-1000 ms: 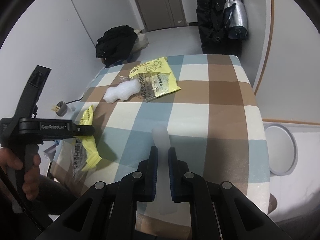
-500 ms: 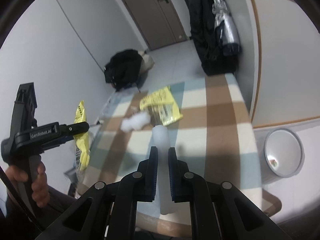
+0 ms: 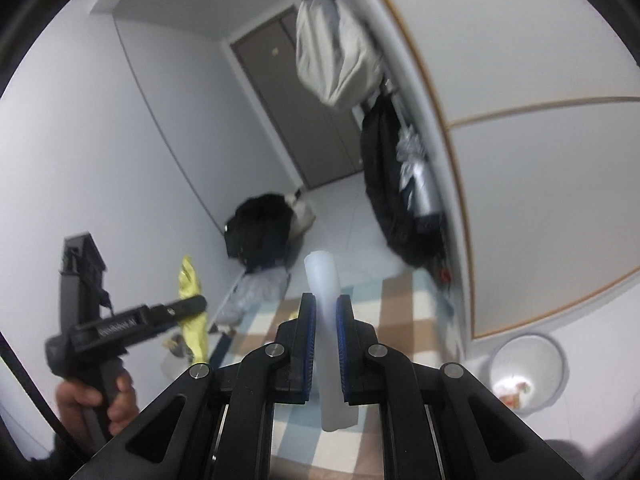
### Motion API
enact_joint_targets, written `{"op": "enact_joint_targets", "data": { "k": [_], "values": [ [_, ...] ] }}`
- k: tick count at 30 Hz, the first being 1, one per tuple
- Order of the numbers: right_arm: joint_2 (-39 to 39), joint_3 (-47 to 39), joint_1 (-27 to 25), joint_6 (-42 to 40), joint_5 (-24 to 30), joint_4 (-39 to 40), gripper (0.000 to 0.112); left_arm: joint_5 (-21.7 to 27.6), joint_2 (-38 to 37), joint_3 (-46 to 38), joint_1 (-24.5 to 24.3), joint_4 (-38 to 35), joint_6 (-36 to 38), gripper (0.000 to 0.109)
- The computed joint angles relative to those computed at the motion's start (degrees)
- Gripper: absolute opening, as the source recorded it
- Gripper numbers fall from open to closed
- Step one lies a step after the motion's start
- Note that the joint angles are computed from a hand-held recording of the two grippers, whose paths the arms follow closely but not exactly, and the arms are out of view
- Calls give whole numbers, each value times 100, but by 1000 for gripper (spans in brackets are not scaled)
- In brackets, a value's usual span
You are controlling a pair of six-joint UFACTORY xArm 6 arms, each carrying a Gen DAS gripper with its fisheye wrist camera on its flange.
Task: Collect trash
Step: 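Carry the yellow bag with the left gripper over the white bin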
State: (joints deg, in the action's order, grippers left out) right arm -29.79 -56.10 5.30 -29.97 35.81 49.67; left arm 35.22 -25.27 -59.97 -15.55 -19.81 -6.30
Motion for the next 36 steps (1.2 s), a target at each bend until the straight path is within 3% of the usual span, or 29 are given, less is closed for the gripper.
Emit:
{"op": "enact_joint_targets", "data": {
  "k": [3,5,13,18,26,36],
  "values": [
    [-82,-189,-452,-91,327,195,9,-47,277,-321,-286,-149,152,43],
    [-131,-284,-786,-151,507,293,9,-56,533,-591,-482,-289,298,29],
    [-170,-269,-1815,-324,838,335,9,126,1763,-1588,-982,-1005,723,29],
    [51,-84,-2239,-371,900,450,9,373,2586,-2317,-1140,-904,671,29],
    [1037,-244,-2714,-470,772,599,9,1120,3885,-3598,-1387,-821,678,29],
    [2681,-658,-2841,-624,677,1040,9,2144,5658,-5334,-1533,-321,347,29]
  ]
}}
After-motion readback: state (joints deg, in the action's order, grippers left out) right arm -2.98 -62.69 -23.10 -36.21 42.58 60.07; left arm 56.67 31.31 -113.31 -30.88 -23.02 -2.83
